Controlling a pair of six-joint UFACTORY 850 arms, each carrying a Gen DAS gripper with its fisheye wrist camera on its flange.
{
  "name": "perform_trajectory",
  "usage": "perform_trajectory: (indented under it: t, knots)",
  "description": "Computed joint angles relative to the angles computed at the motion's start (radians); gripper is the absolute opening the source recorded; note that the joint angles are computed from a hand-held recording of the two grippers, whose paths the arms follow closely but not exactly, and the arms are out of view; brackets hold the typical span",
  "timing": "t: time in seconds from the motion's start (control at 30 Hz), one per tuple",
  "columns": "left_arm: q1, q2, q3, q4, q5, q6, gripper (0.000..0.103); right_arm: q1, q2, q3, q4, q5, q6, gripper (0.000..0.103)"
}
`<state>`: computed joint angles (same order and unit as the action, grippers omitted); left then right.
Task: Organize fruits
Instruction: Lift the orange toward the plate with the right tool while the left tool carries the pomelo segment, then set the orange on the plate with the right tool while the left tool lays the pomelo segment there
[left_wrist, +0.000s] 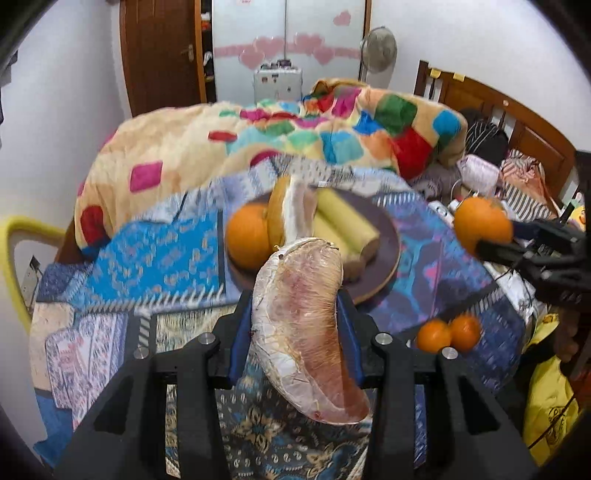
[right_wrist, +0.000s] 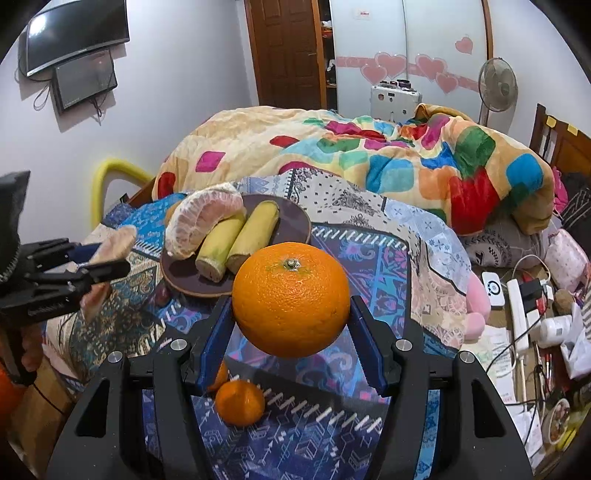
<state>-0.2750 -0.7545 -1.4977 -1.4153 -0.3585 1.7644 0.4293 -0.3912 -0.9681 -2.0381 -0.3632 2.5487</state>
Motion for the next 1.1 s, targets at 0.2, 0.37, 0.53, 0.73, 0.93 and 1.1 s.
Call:
perform_trajectory:
  t: [0.2, 0.37, 0.53, 0.73, 0.93, 1.1]
  knots:
    - [-0.016, -0.015, -0.049, -0.051, -0.016, 0.036, 0.043, -0.015, -0.015, -0.028, -0.042, -0.007, 0.023, 0.058]
    - [-0.033, -0.060, -0.120, -0.025, -0.012, -0.007, 0.043, -0.024, -0.042, -0.069, -0.040, -0.021, -0.010, 0.058]
    - [-0.047, -0.110, -0.193, 0.021, -0.017, -0.067, 0.043, -0.048, -0.082, -0.111, -0.102, 0.001, 0.035, 0.058]
    - [-0.065, -0.186, -0.304, 0.184, -0.010, -0.232, 0.043, -0.077, -0.162, -0.195, -0.103, 0.047, 0.014, 0.058]
    - [-0.079, -0.242, -0.390, 0.276, 0.006, -0.327, 0.043, -0.099, -0.234, -0.280, -0.039, 0.094, -0.066, 0.058]
    - [-0.091, -0.267, -0.423, 0.302, 0.038, -0.341, 0.043, -0.102, -0.277, -0.334, 0.108, 0.117, -0.230, 0.059]
